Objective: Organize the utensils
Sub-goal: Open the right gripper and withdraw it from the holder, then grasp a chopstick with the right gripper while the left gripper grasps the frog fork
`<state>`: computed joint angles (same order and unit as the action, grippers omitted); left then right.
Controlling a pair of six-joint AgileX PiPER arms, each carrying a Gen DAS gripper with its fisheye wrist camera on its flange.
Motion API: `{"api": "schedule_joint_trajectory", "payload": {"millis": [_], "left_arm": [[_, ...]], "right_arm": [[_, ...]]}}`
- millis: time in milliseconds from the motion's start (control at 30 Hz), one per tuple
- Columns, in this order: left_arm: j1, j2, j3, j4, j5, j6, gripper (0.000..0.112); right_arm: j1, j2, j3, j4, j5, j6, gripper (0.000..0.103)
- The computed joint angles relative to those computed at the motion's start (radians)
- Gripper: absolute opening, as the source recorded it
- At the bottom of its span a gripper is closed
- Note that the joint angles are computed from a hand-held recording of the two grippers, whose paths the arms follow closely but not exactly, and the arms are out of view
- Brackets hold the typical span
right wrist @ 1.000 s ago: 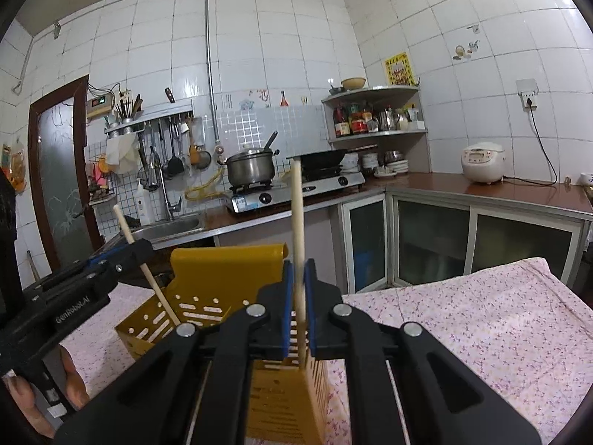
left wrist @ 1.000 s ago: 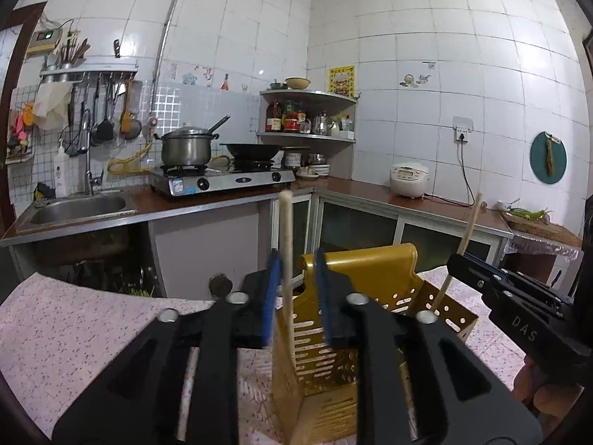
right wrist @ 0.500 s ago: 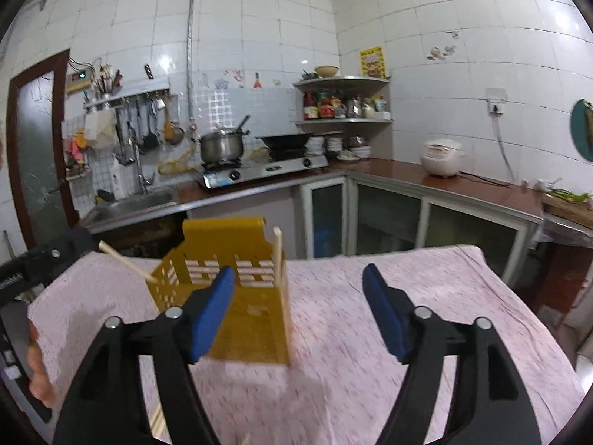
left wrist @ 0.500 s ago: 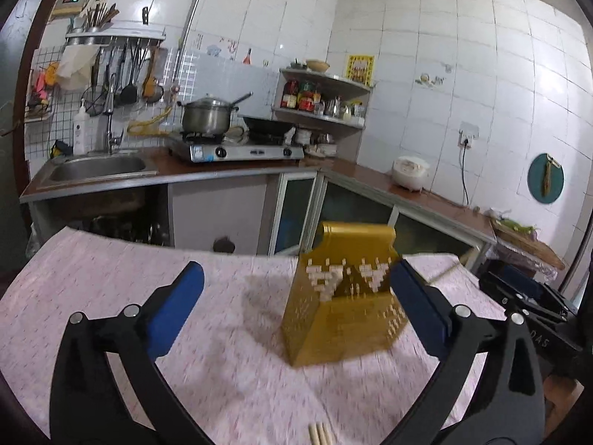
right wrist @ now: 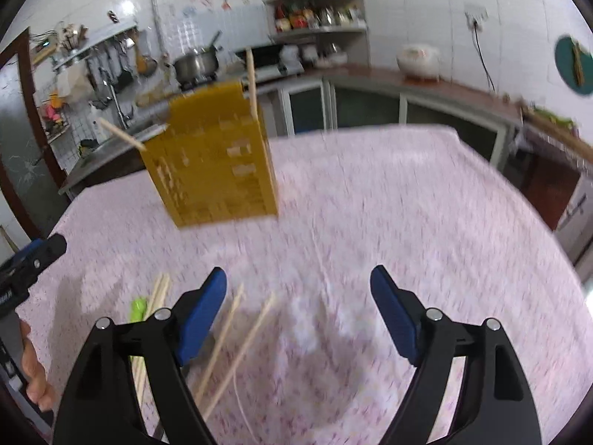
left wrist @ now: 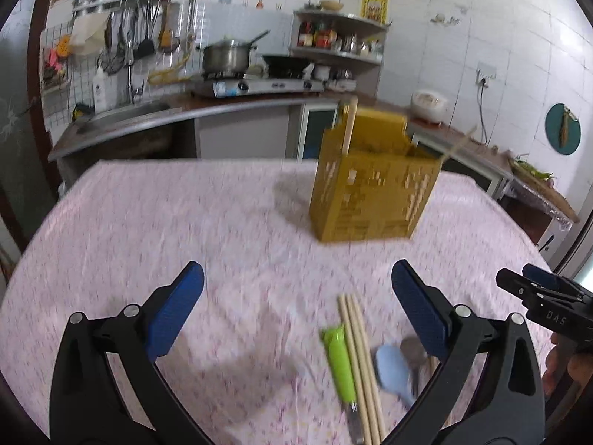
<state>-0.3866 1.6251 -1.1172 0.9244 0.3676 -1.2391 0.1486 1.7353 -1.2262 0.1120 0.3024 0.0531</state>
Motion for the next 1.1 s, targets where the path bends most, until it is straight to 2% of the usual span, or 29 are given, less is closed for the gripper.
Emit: {"api": "schedule_joint_trajectory", "payload": {"millis": [67,133,167,233,333,433,467,533,600,700,933,1100], "left_arm": [[-0.003,0.005,0.032,-0.006,0.0,-0.033,0.098],[0.003,0.022,0.032,-0.108,-0.003,0.061,0.098],[0.005,0.032,0.027,-0.156,0.001,0.118,0.098],[-0.008,0.058,0.006,-0.19,0.049,0.15,0.098],[0.001,0.075,-0.014,-0.327,0.061,0.271,0.098],[0.009,0.083,-0.035,-0.405,0.07,0.349,0.097],[0.006,0.094,-0.05,-0.421,0.084,0.365,0.095],[0.005,0.118,-0.08,-0.506,0.114,0.456,0.083],[0.007,0.147,-0.118,-0.574,0.149,0.523,0.074],[-0.004,0.167,-0.141,-0.562,0.189,0.502,0.073],[-0.008,0.206,-0.188,-0.603,0.263,0.529,0.065],[-0.004,0.212,-0.172,-0.601,0.241,0.512,0.065]], "right_arm": [[0.01,0.015,0.021,-0.027,-0.001,0.051,0.078],[0.022,0.027,0.041,-0.022,-0.004,0.052,0.076],[0.03,0.032,0.046,-0.034,-0.004,0.062,0.073],[0.053,0.048,0.033,-0.1,0.026,0.125,0.06],[0.048,0.079,-0.004,-0.007,0.09,0.054,0.048],[0.048,0.109,-0.05,0.015,0.149,0.044,0.042],[0.048,0.118,-0.062,0.019,0.163,0.045,0.042],[0.046,0.137,-0.093,0.035,0.202,0.043,0.034],[0.051,0.155,-0.118,0.025,0.228,0.057,0.032],[0.066,0.17,-0.144,-0.001,0.258,0.085,0.028],[0.082,0.184,-0.186,-0.023,0.31,0.121,0.028],[0.078,0.175,-0.182,0.005,0.29,0.109,0.029]]}}
